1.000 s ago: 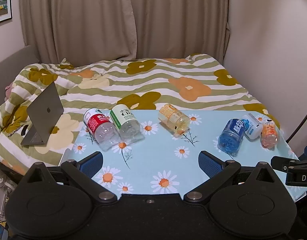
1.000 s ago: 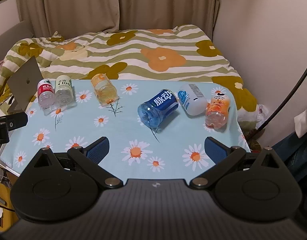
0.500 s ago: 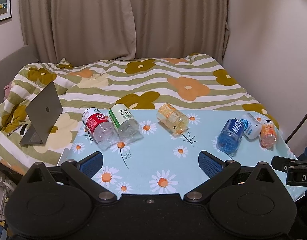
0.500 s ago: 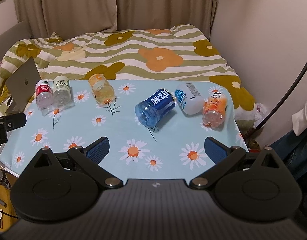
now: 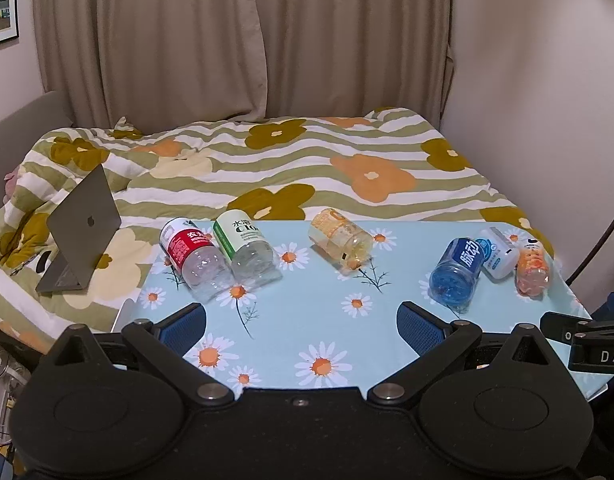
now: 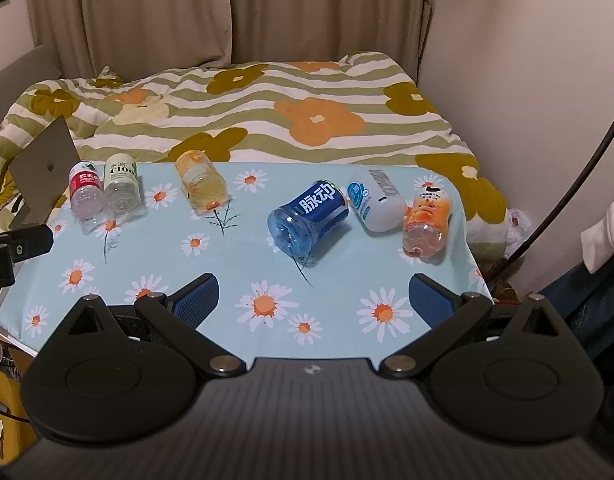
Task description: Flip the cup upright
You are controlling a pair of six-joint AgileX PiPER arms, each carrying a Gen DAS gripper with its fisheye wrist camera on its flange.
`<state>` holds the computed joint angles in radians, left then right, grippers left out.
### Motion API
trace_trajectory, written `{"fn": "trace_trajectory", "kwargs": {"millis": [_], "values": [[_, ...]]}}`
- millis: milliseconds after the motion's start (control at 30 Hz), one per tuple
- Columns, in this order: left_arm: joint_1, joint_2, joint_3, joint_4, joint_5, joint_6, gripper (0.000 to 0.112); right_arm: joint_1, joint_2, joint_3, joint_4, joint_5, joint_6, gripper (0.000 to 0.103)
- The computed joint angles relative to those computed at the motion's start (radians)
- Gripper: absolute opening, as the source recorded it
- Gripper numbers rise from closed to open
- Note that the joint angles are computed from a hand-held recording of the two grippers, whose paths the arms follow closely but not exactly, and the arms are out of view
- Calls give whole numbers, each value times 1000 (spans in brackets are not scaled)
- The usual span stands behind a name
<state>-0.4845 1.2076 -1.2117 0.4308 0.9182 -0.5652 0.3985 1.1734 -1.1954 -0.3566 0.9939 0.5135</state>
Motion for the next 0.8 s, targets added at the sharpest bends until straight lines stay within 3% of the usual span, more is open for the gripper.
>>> {"fn": "trace_trajectory", "kwargs": {"millis": [800], "values": [[5,-2,-5,-8,7,11,103,15,-3,5,-10,5,15,103]]}}
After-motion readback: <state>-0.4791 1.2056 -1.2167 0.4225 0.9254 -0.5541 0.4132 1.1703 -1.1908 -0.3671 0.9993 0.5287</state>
